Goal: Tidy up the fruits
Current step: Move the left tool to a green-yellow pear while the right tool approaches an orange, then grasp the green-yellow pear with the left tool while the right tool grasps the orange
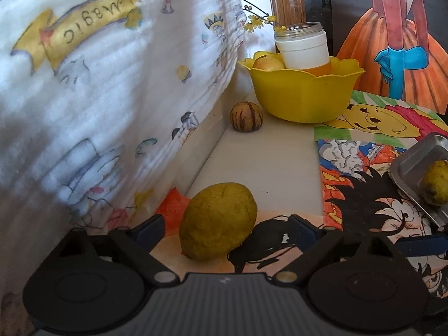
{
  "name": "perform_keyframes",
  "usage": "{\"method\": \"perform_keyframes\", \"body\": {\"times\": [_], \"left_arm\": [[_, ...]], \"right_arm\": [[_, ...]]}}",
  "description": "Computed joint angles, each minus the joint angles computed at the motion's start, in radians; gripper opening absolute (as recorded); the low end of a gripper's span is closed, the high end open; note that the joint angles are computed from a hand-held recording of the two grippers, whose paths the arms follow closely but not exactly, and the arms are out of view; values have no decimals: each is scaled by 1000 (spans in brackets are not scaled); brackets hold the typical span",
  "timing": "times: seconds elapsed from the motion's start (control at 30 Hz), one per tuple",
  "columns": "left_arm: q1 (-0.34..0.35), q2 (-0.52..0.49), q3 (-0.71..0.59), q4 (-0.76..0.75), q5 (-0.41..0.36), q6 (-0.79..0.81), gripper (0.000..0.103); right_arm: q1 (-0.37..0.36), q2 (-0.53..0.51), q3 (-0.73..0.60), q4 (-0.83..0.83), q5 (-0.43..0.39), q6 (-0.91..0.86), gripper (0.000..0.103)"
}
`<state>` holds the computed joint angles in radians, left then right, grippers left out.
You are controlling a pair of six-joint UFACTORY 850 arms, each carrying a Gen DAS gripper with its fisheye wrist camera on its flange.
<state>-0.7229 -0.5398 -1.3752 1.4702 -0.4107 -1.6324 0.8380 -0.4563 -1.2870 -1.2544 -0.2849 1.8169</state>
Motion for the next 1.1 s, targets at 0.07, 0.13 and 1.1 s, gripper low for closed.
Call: {"method": "perform_keyframes", "body": {"times": [0.07, 0.13, 1.1], "left_arm": [[1, -6, -7, -13, 0, 12, 91], [2, -10, -11, -25, -3, 21, 88], [8, -17, -39, -243, -10, 163, 63]], "right_arm": [[1, -4, -4, -8, -9, 7, 58], [3, -10, -13, -1, -28, 0, 56], [3, -4, -6, -22, -25, 50, 36]]}}
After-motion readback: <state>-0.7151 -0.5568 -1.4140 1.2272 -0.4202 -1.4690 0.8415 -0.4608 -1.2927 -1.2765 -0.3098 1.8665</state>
